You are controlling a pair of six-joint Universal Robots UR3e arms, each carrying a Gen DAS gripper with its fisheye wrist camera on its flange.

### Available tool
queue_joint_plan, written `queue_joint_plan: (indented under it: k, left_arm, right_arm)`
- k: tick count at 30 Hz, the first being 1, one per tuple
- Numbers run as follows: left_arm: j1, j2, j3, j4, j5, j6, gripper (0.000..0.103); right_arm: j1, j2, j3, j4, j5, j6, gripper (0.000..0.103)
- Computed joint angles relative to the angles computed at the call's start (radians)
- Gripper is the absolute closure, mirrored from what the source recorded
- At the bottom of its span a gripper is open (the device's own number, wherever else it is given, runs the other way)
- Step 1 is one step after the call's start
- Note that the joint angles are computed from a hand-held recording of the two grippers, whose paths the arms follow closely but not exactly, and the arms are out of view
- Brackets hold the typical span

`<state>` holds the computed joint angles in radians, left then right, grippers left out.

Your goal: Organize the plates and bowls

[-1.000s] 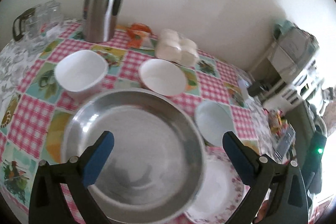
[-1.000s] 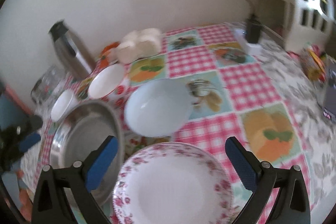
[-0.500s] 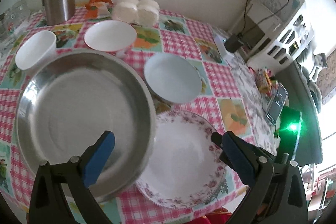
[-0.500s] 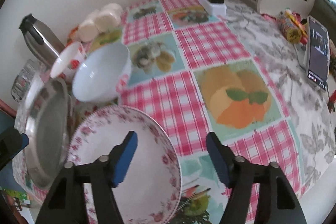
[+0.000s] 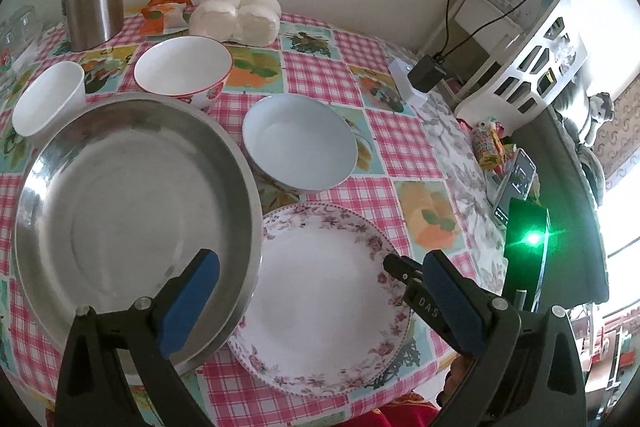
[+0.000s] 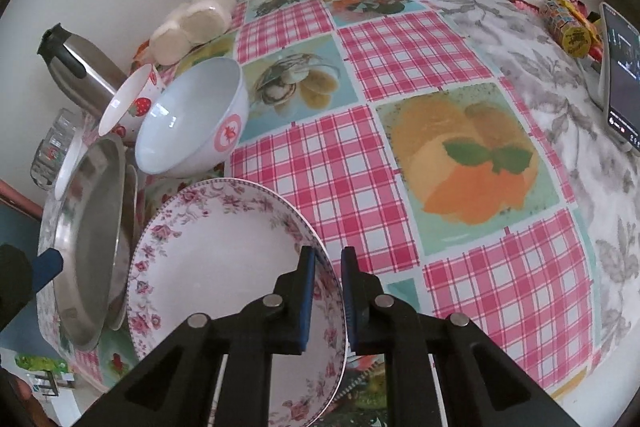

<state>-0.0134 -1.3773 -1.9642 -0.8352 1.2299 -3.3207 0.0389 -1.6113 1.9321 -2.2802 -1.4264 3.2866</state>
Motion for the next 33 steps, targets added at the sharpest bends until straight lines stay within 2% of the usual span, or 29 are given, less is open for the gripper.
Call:
queue_joint_plan:
  k: [6,14,18,24,27,29,33]
  left_arm:
    - [-0.032,-0.018,0.016,0.005,0.008,0.000,0.001]
    - [-0.109,-0.067,0.068,-0.025,0.021,0.014,0.002]
    - [-0.137,-0.101,0.087,-0.059,-0.005,0.028,0.002]
    - [-0.204,-0.184,0.135,-0.100,0.055,0.027,0.002]
    - [-0.200,-0.196,0.134,-0.117,0.040,0.018,0.002]
    - [-0.173,-0.194,0.118,-0.126,-0.005,0.009,0.002]
    - [-0.152,-0.195,0.087,-0.112,0.004,-0.033,0.002]
  right_arm:
    - [-0.007,-0.015,0.005,-0.001,-0.069,0.015,0.090]
    - [-0.104,-0.085,0.058,0.004,-0.065,0.017,0.090]
    - [-0.139,-0.105,0.074,0.003,-0.060,0.031,0.090]
    - [-0.177,-0.118,0.087,0.009,-0.026,0.026,0.090]
    - [-0.184,-0.119,0.090,0.008,-0.018,0.026,0.090]
    - [-0.190,-0.123,0.094,0.008,-0.015,0.028,0.090]
    - [-0.193,-0.125,0.098,0.005,-0.019,0.029,0.090]
